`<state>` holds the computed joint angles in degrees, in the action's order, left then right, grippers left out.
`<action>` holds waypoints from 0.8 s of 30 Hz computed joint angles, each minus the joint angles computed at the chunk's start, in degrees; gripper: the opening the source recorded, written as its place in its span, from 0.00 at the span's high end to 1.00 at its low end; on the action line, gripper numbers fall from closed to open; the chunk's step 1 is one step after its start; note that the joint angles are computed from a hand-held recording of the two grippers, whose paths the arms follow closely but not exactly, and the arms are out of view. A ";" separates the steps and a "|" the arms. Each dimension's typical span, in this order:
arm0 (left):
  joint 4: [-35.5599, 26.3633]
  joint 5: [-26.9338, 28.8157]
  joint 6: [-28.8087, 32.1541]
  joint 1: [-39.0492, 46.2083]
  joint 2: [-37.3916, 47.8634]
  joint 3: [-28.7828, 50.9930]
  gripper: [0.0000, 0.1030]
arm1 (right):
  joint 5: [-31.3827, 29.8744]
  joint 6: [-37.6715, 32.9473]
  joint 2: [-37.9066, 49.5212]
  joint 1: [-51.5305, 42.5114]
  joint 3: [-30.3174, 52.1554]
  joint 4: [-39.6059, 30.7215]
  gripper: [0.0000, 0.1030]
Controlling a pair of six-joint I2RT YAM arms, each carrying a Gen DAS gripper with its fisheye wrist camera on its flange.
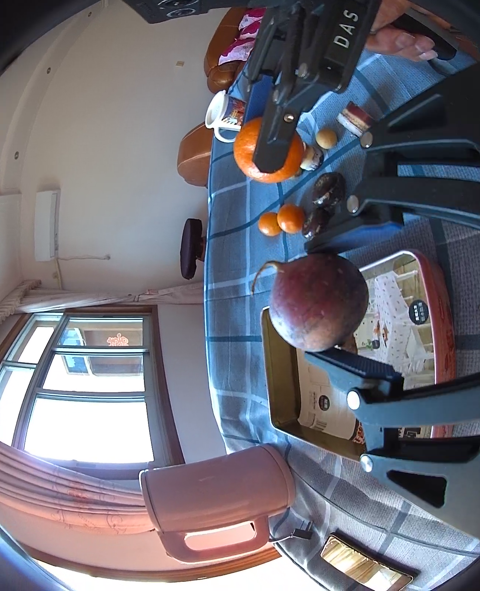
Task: Organize fruits
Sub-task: 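Carry purple fruit in left tool and mandarin in right tool over the tin tray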
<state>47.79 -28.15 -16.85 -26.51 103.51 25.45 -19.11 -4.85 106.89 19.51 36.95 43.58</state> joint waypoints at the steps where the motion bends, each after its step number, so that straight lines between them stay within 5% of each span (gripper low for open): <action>1: -0.34 0.12 -0.10 0.58 -0.07 -0.02 0.49 | 0.17 -0.26 0.25 0.41 0.50 -0.42 0.55; 24: -4.41 6.47 0.34 13.62 -1.81 -0.75 0.49 | 4.02 -2.94 5.93 8.60 10.86 -8.56 0.55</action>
<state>43.38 -21.68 -16.51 -12.89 101.70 24.71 -15.08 -7.79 112.82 28.11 47.81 35.02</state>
